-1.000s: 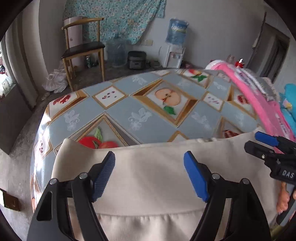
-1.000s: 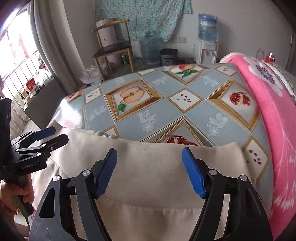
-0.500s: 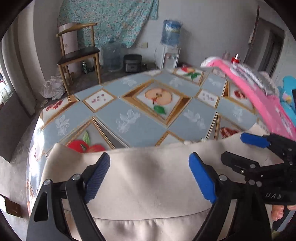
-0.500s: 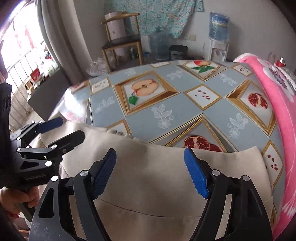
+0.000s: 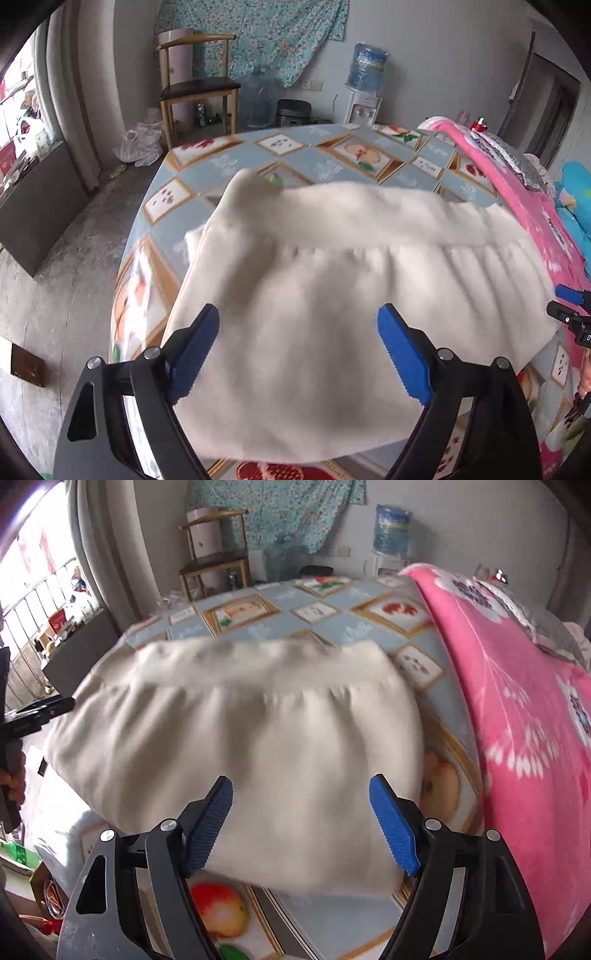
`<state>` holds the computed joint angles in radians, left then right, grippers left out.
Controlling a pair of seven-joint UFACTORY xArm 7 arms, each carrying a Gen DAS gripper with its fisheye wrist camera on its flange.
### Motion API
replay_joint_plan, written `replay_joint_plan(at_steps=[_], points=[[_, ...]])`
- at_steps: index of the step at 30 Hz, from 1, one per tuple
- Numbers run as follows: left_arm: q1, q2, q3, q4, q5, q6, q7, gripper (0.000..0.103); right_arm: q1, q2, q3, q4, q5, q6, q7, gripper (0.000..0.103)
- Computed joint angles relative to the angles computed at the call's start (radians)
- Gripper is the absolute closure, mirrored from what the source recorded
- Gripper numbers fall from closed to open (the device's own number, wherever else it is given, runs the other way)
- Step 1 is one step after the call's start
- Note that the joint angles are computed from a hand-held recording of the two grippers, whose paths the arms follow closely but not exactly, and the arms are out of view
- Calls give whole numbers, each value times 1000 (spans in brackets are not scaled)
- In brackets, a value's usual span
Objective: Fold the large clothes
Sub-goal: 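Lower the folded bundle onto the table and open both tools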
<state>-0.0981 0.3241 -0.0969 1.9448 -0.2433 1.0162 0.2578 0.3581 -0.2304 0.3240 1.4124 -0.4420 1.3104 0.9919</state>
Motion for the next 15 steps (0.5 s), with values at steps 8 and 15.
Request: replay_joint_plan(at_steps=[8, 15], points=[[31, -140, -1, -203, -85, -96, 35, 17, -3, -73, 47, -29, -22, -33, 76, 27], [-29, -216, 6, -354, -13, -187, -5, 11, 8, 13, 102, -8, -54, 12, 207, 21]])
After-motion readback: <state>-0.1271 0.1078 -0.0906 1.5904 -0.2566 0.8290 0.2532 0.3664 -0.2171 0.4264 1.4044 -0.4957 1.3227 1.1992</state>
